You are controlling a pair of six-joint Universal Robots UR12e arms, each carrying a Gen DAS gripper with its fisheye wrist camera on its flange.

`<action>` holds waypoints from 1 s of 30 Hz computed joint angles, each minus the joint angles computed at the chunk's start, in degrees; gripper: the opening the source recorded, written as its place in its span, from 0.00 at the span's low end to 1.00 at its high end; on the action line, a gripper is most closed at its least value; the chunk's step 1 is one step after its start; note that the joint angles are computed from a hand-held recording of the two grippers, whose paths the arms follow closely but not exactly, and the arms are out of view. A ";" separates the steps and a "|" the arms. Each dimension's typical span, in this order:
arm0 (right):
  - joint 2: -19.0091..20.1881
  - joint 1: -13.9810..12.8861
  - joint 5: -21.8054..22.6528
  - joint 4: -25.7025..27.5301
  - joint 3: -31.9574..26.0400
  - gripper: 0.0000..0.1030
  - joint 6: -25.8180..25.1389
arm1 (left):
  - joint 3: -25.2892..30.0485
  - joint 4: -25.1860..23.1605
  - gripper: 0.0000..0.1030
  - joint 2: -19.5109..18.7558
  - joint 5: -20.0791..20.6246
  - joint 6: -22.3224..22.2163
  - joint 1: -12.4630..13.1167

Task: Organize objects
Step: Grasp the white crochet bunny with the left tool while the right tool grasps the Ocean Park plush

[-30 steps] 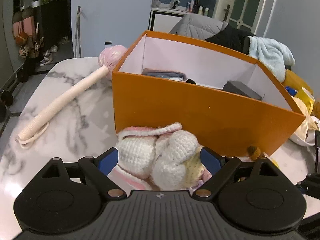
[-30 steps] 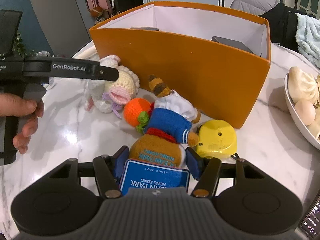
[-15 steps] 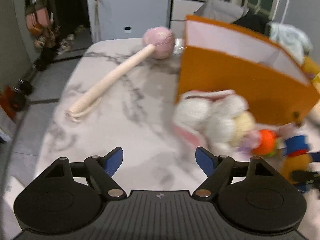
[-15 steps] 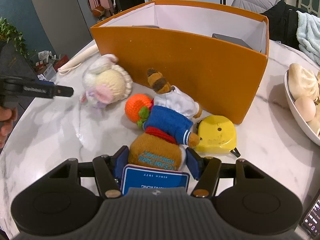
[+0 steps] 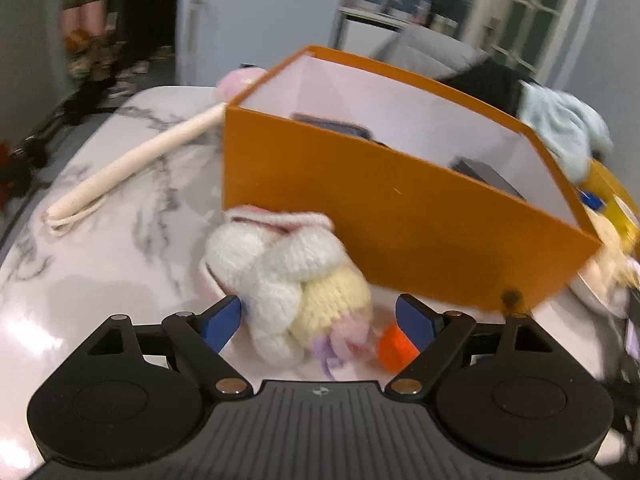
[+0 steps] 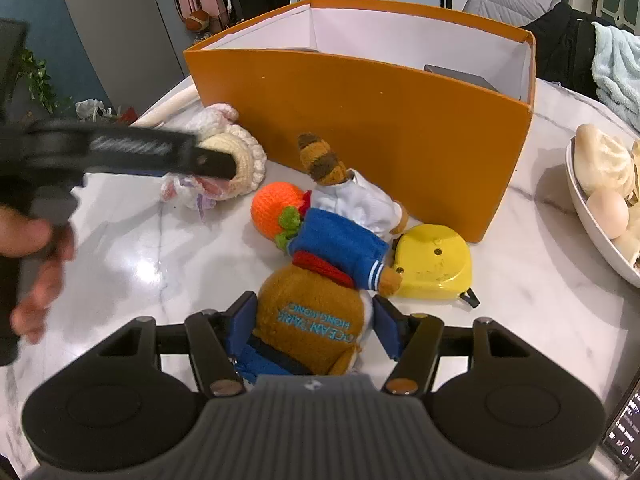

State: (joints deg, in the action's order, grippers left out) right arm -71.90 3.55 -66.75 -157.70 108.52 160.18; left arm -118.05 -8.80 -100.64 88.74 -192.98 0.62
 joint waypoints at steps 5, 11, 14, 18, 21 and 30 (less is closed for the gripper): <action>-0.22 -0.15 0.12 0.00 0.27 0.62 -0.68 | -0.18 -0.79 0.99 -0.05 0.24 4.41 0.99; -0.27 -0.44 0.64 0.47 0.21 0.62 -1.14 | -1.98 -1.98 1.00 2.45 3.29 11.70 3.43; -0.45 -0.42 0.57 0.15 0.55 0.62 -1.22 | -3.04 -3.06 1.00 3.80 3.92 16.35 4.90; -0.40 -0.47 0.64 0.31 0.43 0.62 -1.09 | -3.82 -5.35 1.00 5.21 4.39 17.53 6.35; -0.38 -0.25 0.18 0.23 0.39 0.63 -1.02 | -4.11 -3.73 1.00 5.70 0.94 17.83 7.39; -0.03 0.19 -0.70 0.90 -0.07 0.64 -1.09 | -0.69 -3.00 1.00 2.02 -2.67 19.67 5.44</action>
State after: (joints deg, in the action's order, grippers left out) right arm -71.92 3.74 -67.45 -156.80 108.45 159.09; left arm -118.74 -11.80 -98.62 86.07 -173.31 6.06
